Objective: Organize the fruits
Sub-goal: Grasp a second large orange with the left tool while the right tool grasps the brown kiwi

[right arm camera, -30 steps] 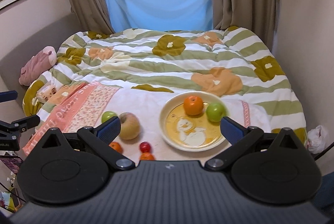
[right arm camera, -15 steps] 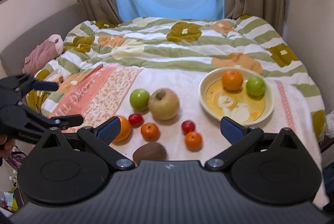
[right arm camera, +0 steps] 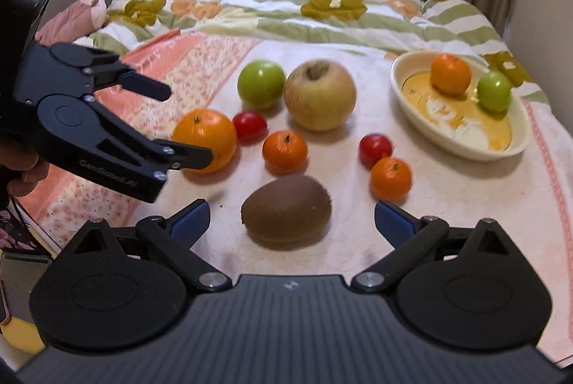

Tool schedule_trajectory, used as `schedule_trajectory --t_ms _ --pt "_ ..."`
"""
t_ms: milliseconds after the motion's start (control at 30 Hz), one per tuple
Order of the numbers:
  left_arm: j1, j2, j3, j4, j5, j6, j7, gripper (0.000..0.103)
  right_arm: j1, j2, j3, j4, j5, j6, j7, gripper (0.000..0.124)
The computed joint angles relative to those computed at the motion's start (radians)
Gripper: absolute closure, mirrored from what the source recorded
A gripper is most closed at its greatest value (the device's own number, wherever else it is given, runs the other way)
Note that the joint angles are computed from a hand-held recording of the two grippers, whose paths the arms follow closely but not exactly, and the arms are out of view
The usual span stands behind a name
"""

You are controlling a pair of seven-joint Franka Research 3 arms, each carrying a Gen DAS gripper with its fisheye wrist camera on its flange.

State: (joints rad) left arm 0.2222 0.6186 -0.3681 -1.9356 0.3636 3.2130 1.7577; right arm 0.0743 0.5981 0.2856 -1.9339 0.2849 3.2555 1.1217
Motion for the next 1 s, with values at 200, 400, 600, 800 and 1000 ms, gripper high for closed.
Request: schedule_trajectory --t_ms 200,400,600,800,1000 --pt "0.045 0.061 -0.06 0.059 -0.016 -0.066 0.057 0.028 0.036 0.052 -0.033 0.066 0.001 -0.032 0.007 0.021" --pt "0.04 0.076 -0.066 0.07 -0.062 -0.085 0.116 0.035 0.052 0.07 -0.046 0.099 -0.005 -0.056 -0.024 0.021" --pt "0.071 0.084 -0.099 0.067 -0.095 -0.084 0.144 0.036 0.052 0.082 -0.043 0.116 0.003 -0.085 -0.062 0.026" --pt "0.067 0.078 -0.095 0.057 -0.108 -0.075 0.141 0.036 0.067 0.096 -0.063 0.139 0.023 -0.101 -0.07 0.026" --pt "0.062 0.065 -0.083 0.044 -0.108 -0.07 0.131 0.036 0.059 0.117 -0.06 0.17 0.039 -0.13 -0.084 0.034"
